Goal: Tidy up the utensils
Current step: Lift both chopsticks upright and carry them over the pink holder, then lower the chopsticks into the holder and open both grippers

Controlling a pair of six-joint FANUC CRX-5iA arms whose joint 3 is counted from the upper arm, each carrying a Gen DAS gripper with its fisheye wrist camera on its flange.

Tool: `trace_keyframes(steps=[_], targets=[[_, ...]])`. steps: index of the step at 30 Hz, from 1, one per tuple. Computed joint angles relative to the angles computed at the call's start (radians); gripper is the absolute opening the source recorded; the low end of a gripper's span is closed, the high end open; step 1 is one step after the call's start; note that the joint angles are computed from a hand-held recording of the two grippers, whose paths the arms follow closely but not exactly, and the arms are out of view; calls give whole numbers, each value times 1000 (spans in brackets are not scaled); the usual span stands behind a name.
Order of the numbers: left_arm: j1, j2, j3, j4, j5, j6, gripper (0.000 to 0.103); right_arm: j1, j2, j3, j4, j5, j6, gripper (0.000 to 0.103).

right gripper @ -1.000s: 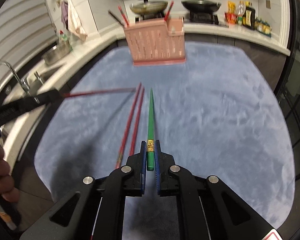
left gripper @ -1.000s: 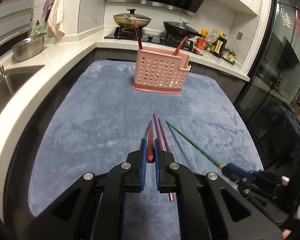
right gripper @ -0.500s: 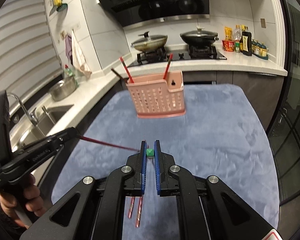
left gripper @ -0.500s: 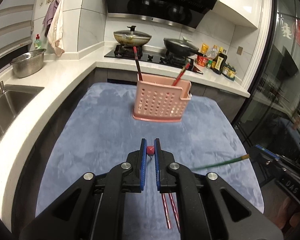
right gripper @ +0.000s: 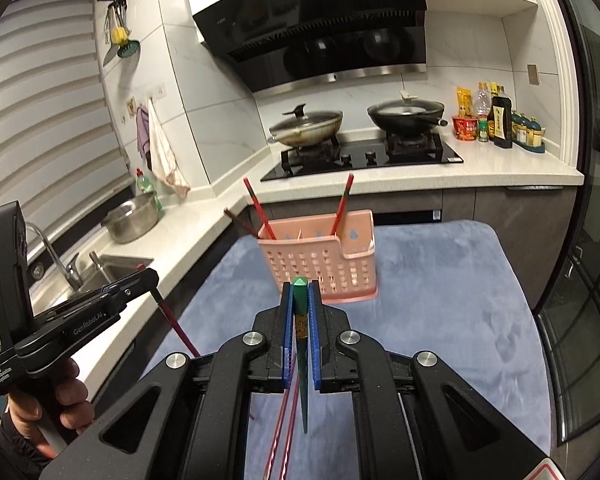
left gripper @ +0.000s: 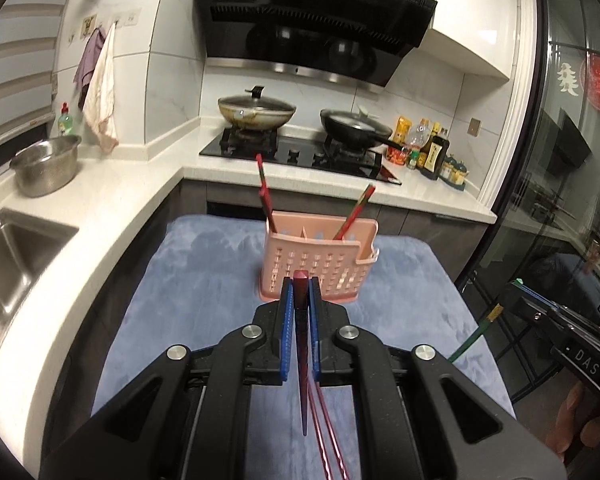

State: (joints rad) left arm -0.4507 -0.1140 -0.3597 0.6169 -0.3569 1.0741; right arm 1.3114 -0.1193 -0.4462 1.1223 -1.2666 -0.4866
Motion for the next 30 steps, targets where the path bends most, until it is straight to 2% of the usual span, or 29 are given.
trace_keyframes(steps=[7, 18, 23, 27, 30], targets=[[-13, 68, 94, 93, 13, -76, 7, -103, -37, -7, 78, 78, 13, 7], [-24, 215, 369, -76, 65, 67, 7, -331, -23, 79, 165, 225, 117, 7], [-38, 281, 448, -83, 130, 61, 7, -421, 7, 124, 210, 304, 126, 7], [-38, 334, 512, -121, 129, 105, 7, -476, 46, 158, 235, 344, 133, 7], [-32, 372, 570, -215, 101, 204, 7, -509, 73, 172, 236, 374, 126, 7]])
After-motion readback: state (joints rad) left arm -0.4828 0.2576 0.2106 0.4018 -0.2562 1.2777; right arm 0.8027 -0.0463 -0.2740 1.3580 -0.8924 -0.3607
